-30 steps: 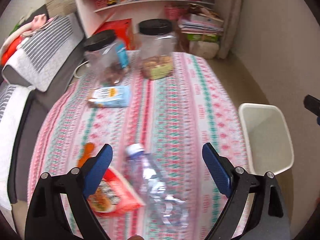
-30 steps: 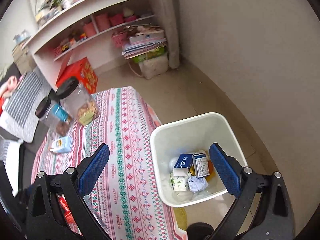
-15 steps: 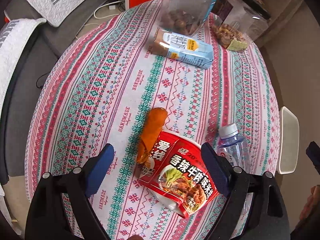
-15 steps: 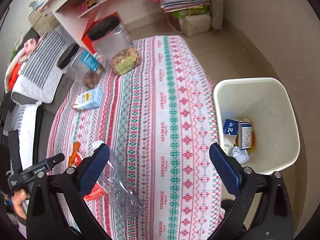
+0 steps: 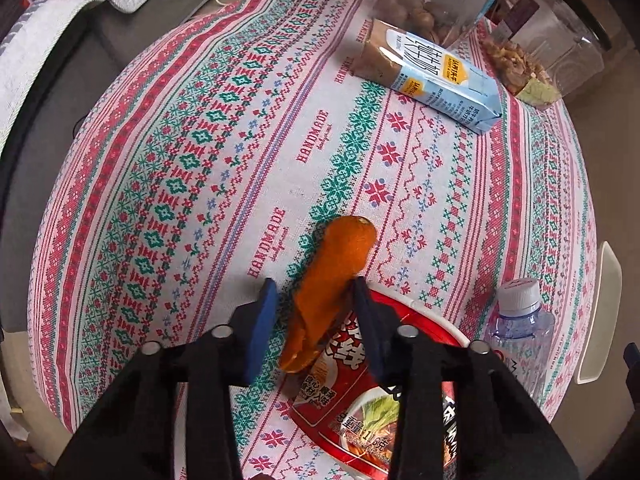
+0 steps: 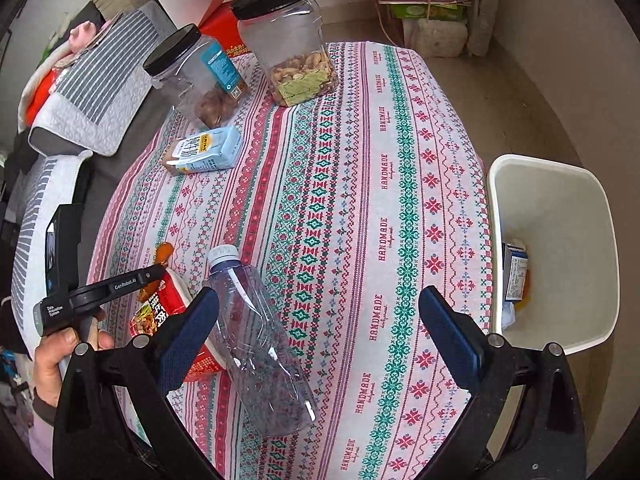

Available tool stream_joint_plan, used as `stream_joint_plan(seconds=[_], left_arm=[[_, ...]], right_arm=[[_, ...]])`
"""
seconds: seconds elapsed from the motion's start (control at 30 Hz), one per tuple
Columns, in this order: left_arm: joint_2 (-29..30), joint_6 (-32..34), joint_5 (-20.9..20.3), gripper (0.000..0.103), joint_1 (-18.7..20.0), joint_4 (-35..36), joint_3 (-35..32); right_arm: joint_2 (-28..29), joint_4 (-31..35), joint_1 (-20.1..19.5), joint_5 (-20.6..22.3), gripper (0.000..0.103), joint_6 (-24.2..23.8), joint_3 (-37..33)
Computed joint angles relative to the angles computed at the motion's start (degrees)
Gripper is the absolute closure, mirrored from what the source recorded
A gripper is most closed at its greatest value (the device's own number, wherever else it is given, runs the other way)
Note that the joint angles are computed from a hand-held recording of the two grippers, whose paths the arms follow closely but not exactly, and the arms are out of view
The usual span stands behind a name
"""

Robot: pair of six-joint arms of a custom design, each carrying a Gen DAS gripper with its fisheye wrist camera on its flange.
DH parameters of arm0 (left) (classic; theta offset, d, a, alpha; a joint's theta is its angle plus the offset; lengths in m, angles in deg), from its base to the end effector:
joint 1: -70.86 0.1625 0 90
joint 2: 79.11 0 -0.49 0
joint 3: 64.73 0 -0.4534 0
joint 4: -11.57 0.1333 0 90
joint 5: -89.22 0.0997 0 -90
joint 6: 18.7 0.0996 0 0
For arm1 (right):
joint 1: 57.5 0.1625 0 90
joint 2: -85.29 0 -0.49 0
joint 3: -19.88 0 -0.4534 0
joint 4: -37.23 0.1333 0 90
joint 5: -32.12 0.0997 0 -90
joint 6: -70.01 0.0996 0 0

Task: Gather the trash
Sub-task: 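Grasp the orange sausage snack with the left tool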

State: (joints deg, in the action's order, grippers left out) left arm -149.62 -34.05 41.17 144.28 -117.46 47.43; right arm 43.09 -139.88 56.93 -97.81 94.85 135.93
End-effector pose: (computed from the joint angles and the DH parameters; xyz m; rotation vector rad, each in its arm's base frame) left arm 0.0208 -0.6306 0.2445 0.0472 2.4177 -0.2018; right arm 0.3128 -0.5209 0.0047 -0.1156 -2.5245 0.6491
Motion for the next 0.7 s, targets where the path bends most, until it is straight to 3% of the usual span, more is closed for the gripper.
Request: stream_joint_plan(seconds=[0.2, 0.43, 0.57, 0.7], left_arm=[[-3.3, -0.8, 1.7, 0.081, 0.4, -1.0, 1.5], [-11.3, 1.0, -0.2, 0.083, -2.1, -5.1, 4.3], [-14.7, 1.7, -0.6, 0.083, -4.1, -6.9, 5.6], [-15.9, 2.6, 0.3, 0.083, -4.6, -7.1, 5.2]], right_arm=[[1.1, 0.5, 0.6, 3.1, 0.007, -3.7, -1.0], [7.1, 3.0, 3.3, 10.3, 0.007, -16.0, -6.3], [11.7, 8.1, 4.9, 10.9, 0.007, -19.4, -10.7], [15.4, 11.5, 6.3, 8.1, 0.007, -21.2, -14.1]])
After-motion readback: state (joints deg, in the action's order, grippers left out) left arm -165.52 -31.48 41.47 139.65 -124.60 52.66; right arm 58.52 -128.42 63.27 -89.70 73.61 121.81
